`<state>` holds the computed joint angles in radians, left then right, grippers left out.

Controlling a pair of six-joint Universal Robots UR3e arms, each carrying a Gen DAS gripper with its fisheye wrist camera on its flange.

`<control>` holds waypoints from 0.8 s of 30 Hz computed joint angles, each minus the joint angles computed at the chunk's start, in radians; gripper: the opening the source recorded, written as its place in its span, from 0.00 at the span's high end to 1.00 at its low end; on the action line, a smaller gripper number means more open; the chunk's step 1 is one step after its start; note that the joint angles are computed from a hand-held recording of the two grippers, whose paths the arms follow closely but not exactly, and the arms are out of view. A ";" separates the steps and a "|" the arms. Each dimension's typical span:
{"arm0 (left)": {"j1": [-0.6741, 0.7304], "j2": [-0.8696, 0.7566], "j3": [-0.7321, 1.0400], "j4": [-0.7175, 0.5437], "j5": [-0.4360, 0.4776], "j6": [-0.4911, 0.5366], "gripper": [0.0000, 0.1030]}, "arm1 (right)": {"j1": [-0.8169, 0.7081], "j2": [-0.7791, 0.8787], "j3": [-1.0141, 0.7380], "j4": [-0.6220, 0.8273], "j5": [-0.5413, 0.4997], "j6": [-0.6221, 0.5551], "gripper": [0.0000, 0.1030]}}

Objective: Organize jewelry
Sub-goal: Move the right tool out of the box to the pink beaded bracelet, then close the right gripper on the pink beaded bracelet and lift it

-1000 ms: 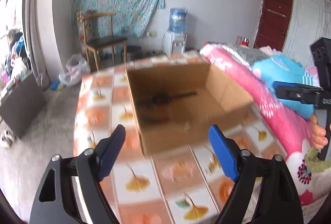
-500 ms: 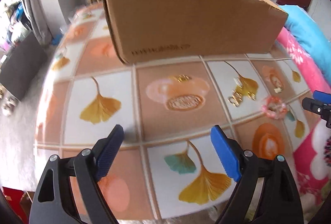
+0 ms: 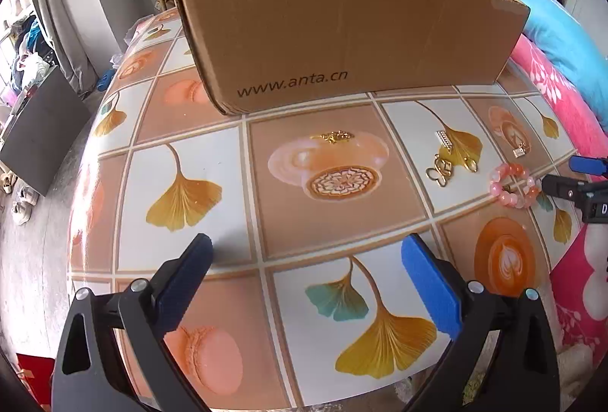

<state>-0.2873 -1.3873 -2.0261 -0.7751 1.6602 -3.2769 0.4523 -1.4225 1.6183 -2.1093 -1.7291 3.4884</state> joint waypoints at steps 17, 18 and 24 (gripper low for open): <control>0.020 0.004 -0.017 0.025 -0.024 0.046 0.04 | 0.084 -0.014 -0.007 -0.156 0.003 -0.052 0.17; 0.020 0.004 -0.018 0.026 -0.023 0.046 0.04 | 0.087 0.001 -0.014 -0.154 0.009 -0.051 0.20; 0.021 0.001 -0.010 0.018 -0.024 0.046 0.04 | 0.081 0.060 -0.069 -0.121 0.065 -0.091 0.55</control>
